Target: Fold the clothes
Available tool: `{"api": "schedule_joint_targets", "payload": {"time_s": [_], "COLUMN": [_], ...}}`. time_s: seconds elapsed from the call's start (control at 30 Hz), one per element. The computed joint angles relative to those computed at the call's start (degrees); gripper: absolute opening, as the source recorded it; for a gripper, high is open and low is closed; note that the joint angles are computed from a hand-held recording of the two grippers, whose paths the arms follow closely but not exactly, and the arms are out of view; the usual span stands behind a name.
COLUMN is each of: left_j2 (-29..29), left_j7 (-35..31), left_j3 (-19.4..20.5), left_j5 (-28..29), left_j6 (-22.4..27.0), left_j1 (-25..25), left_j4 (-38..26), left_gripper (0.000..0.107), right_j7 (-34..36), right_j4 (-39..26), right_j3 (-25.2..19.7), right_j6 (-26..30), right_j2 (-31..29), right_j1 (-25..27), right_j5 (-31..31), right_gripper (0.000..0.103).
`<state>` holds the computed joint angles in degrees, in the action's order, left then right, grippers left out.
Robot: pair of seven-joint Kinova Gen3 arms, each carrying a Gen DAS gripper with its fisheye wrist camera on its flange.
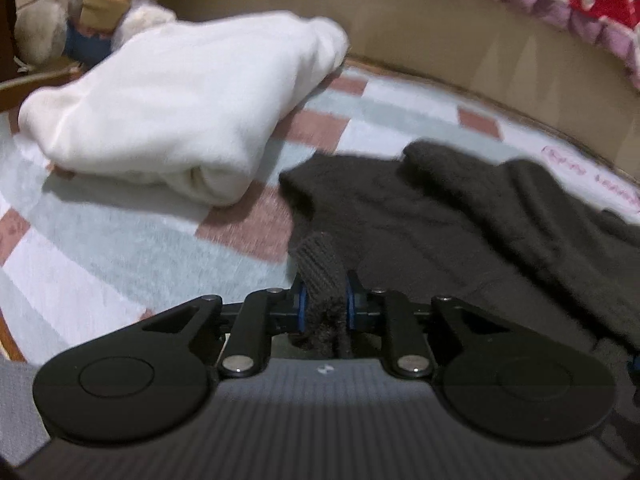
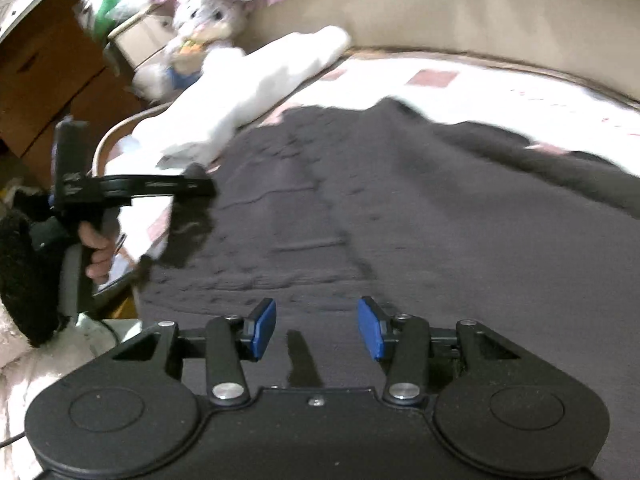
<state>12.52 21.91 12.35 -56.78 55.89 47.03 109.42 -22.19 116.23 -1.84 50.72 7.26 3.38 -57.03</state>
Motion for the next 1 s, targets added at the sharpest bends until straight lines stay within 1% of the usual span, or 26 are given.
{"api": "schedule_joint_targets", "payload": {"time_s": [0.03, 0.07, 0.1, 0.17, 0.2, 0.23, 0.27, 0.33, 0.37, 0.4, 0.43, 0.47, 0.5, 0.57, 0.63, 0.7, 0.73, 0.77, 0.8, 0.83, 0.87, 0.9, 0.93, 1.0], "left_j2": [-0.1, 0.2, 1.0, 3.1, 4.4, 5.7, 6.6, 7.9, 8.3, 8.6, 9.2, 10.1, 11.4, 15.3, 19.9, 24.1, 24.8, 24.9, 23.9, 21.8, 19.4, 17.2, 15.0, 11.6], "left_j7": [1.9, 2.9, 3.0, 0.3, -1.3, -2.0, -2.1, -2.4, -1.2, 0.6, 1.4, 1.4, 0.4, -3.9, -8.5, -12.3, -12.8, -12.6, -12.1, -11.1, -9.2, -6.8, -4.5, 0.2], "left_j3": [0.5, 0.2, -0.8, -3.0, -4.1, -4.1, -3.5, -0.7, -0.4, 0.7, 1.3, 2.8, 5.3, 10.6, 15.9, 21.2, 23.8, 26.0, 27.1, 27.1, 26.0, 24.2, 21.5, 16.7], "left_j5": [-2.1, -4.1, -6.4, -11.0, -13.4, -15.7, -17.6, -21.4, -23.5, -25.6, -26.9, -28.1, -28.5, -26.7, -22.1, -17.4, -15.1, -12.8, -11.4, -10.9, -11.4, -12.4, -13.6, -16.2], "left_j6": [0.7, 2.4, 4.7, 9.4, 11.7, 13.5, 14.4, 14.3, 13.3, 11.2, 8.9, 7.2, 5.6, 3.2, 1.4, 2.2, 2.6, 2.0, 0.6, -1.8, -4.1, -5.5, -6.0, -4.1], "left_j1": [0.5, 2.1, 4.8, 10.1, 12.7, 14.3, 14.9, 13.9, 14.1, 13.5, 13.1, 12.2, 10.5, 6.7, 2.7, -1.1, -3.0, -5.0, -6.4, -7.0, -6.7, -5.4, -3.0, 2.3], "left_j4": [0.2, -0.2, -1.0, -3.0, -4.6, -6.6, -8.6, -11.9, -12.9, -13.5, -14.7, -16.2, -18.2, -23.2, -28.5, -33.0, -34.0, -33.9, -32.7, -30.6, -28.0, -25.7, -23.4, -20.0], "left_gripper": [0.016, 0.015, 0.014, 0.014, 0.014, 0.014, 0.014, 0.014, 0.014, 0.014, 0.014, 0.014, 0.014, 0.015, 0.017, 0.022, 0.022, 0.024, 0.032, 0.035, 0.039, 0.045, 0.048, 0.053], "right_j7": [0.2, 0.2, 0.6, 2.6, 2.6, 2.4, 2.1, 1.3, 1.1, 1.3, 1.4, 1.3, 1.2, 0.8, 1.0, 1.3, 1.5, 1.7, 2.3, 3.5, 4.6, 5.5, 6.3, 6.9], "right_j4": [0.3, 0.5, 0.6, 0.5, 0.4, 0.3, 0.1, -0.7, -1.0, -1.4, -1.8, -2.0, -2.2, -2.8, -2.6, -2.1, -1.9, -1.7, -1.6, -1.7, -1.8, -2.3, -2.6, -3.2], "right_j3": [0.7, 1.5, 2.3, 3.0, 3.1, 3.0, 3.7, 6.0, 6.1, 6.0, 6.0, 6.1, 6.1, 6.2, 6.4, 6.7, 6.8, 6.8, 6.9, 6.8, 6.8, 6.6, 6.4, 6.0], "right_j6": [0.3, 0.9, 1.9, 6.2, 8.5, 10.8, 12.9, 14.2, 14.3, 15.1, 16.0, 17.3, 18.7, 20.7, 20.2, 19.2, 18.9, 18.8, 19.2, 20.1, 21.0, 22.0, 22.8, 23.3], "right_j2": [-0.5, -0.6, -0.5, 1.1, 2.6, 4.3, 5.8, 7.6, 7.9, 8.4, 9.0, 9.7, 10.4, 11.9, 11.9, 11.5, 11.4, 11.2, 11.0, 10.8, 10.8, 11.0, 11.1, 11.2], "right_j1": [0.9, 1.9, 3.1, 8.1, 10.7, 13.4, 15.0, 15.2, 15.5, 16.7, 17.7, 19.0, 20.1, 21.9, 22.6, 23.1, 23.4, 23.7, 24.2, 24.7, 25.2, 25.4, 25.5, 24.9], "right_j5": [-0.4, -1.0, -2.0, -5.8, -8.2, -10.4, -12.5, -14.8, -15.3, -15.9, -16.5, -17.2, -17.9, -18.3, -17.2, -15.7, -15.0, -14.3, -13.6, -13.0, -12.4, -11.7, -11.2, -10.9], "right_gripper": [0.051, 0.051, 0.051, 0.052, 0.057, 0.06, 0.06, 0.06, 0.06, 0.06, 0.06, 0.06, 0.06, 0.06, 0.06, 0.06, 0.06, 0.06, 0.06, 0.06, 0.06, 0.06, 0.06, 0.06]}}
